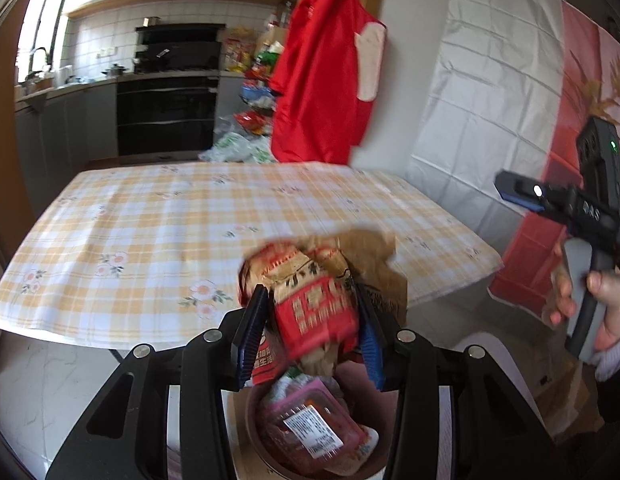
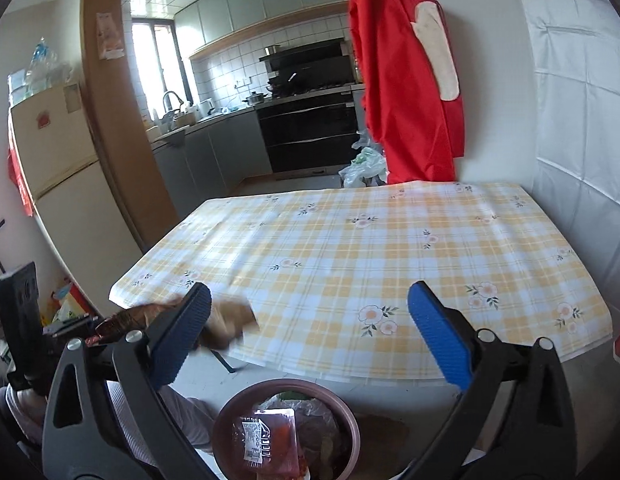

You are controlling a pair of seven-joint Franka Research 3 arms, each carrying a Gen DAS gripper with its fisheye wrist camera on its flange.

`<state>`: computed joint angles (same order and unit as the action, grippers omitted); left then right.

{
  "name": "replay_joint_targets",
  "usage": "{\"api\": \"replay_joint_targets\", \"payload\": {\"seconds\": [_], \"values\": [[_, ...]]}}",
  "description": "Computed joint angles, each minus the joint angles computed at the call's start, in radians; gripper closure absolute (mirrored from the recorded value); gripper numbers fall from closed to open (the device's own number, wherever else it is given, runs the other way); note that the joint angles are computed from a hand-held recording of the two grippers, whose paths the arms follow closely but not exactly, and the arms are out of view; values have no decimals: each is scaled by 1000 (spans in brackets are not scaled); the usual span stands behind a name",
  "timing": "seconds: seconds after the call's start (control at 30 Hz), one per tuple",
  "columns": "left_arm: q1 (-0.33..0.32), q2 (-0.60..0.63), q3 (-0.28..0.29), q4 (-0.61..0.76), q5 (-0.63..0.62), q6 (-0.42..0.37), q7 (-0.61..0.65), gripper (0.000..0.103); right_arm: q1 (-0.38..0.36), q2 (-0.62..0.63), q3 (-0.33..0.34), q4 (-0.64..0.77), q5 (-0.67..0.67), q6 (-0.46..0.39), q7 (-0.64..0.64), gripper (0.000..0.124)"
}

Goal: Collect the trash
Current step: 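Carry the wrapper and glove scrap over the pink bin, then open both tools to drop the wrapper and scrap into the bin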

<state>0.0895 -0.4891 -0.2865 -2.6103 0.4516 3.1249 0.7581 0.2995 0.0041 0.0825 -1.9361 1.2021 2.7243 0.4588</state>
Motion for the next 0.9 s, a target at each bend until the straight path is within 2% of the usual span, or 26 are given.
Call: {"api": "replay_joint_targets", "payload": {"seconds": [0.07,0.13,0.2,0.27,0.3,0.33,0.43,0.57,0.63,0.77,0.9], "values": [[-30,20,20,7,-6,-6,17,61,-3,2,-2,-1,-15,-5,19,27],[-99,49,74,16,-32,-21,55,58,-6,10,-3,2,-19,-15,31,27],[-129,64,97,18,-52,-25,77,56,-9,15,-2,3,-22,-22,38,27],[-196,86,150,23,-89,-30,125,47,-8,19,1,4,-31,-20,43,27],[-218,91,166,23,-107,-28,145,38,-8,21,3,3,-42,-15,49,27],[-221,94,168,21,-116,-23,157,35,-8,24,4,5,-49,-15,55,27],[-178,85,129,18,-118,-27,150,27,-14,18,2,-11,-41,-33,55,27],[-76,53,52,9,-86,-25,89,15,-23,-3,-9,-57,-8,-21,-8,27],[-4,28,-3,5,-52,-28,42,10,13,20,23,-15,-95,64,91,27],[59,-15,-39,-1,-5,-43,-19,6,23,18,26,-26,-120,97,107,27],[90,-55,-47,-10,29,-53,-62,6,30,15,28,-32,-131,102,106,27]]}}
